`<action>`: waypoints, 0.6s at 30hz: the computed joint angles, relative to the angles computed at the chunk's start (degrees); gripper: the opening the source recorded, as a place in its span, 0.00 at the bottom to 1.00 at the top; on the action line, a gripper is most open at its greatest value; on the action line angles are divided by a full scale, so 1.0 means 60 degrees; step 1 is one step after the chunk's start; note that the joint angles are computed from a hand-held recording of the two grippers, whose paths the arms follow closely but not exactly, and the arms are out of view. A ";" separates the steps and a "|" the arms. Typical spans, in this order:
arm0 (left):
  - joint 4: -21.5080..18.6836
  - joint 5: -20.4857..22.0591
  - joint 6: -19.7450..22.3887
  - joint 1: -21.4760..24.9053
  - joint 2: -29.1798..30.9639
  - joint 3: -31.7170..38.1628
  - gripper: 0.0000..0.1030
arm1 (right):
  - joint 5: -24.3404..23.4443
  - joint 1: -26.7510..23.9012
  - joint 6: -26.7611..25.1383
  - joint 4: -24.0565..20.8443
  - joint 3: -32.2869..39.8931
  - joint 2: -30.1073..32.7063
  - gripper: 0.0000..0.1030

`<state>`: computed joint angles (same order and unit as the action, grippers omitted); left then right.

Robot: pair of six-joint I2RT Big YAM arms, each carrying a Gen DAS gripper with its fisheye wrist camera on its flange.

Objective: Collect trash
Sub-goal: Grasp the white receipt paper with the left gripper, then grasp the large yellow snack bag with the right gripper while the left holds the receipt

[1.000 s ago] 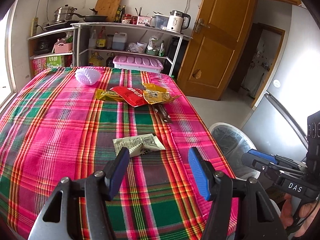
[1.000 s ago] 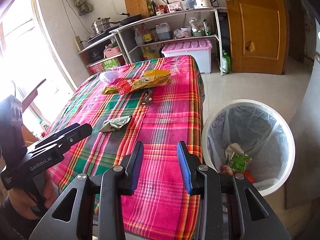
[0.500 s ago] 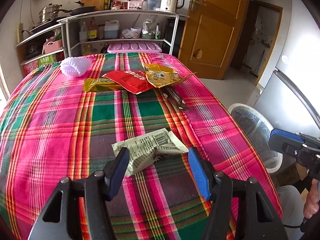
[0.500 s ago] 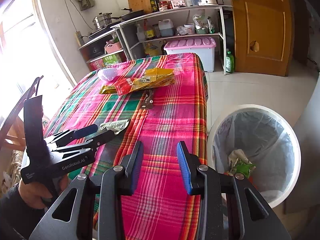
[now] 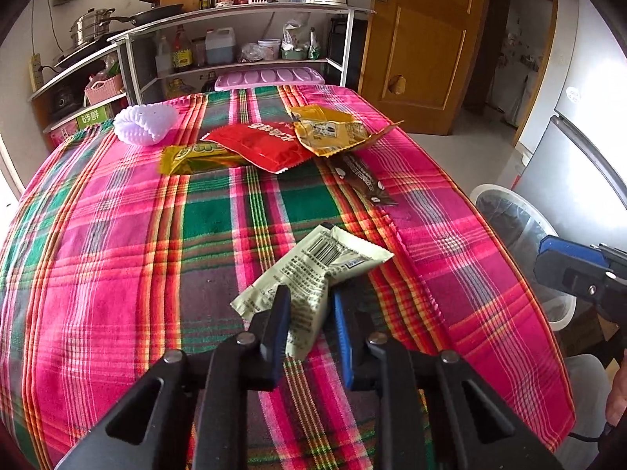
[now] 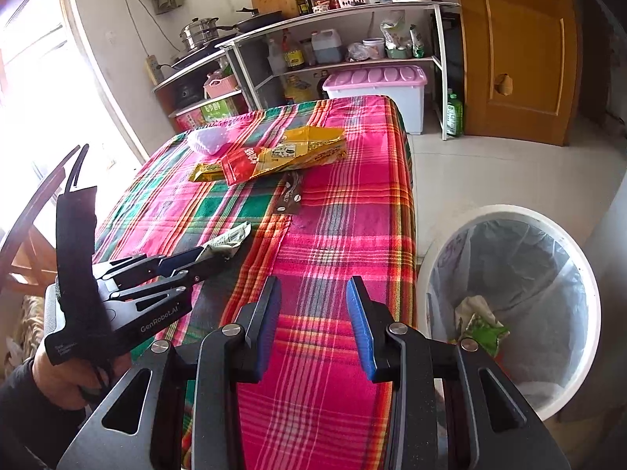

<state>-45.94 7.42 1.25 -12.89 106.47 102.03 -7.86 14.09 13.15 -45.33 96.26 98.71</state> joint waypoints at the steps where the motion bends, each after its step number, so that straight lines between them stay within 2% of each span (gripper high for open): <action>1: 0.0047 0.0080 -0.0070 0.0036 -0.0025 -0.0031 0.14 | -0.0022 0.0004 0.0002 -0.0033 0.0095 0.0075 0.35; 9: 0.0731 0.0688 -0.1172 0.0386 -0.0455 -0.0731 0.13 | -0.0274 0.0086 -0.0065 -0.0520 0.1434 0.1082 0.35; 12: 0.0893 0.0886 -0.1522 0.0500 -0.0543 -0.0850 0.13 | -0.0284 0.0129 -0.0206 -0.0878 0.2294 0.1704 0.35; 18: 0.1140 0.1144 -0.1800 0.0660 -0.0628 -0.0973 0.13 | -0.0255 0.0202 -0.0369 -0.1773 0.4301 0.3125 0.35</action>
<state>-39.10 14.28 -9.55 -8.93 102.70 96.19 -9.40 15.30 10.94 -55.97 122.06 117.45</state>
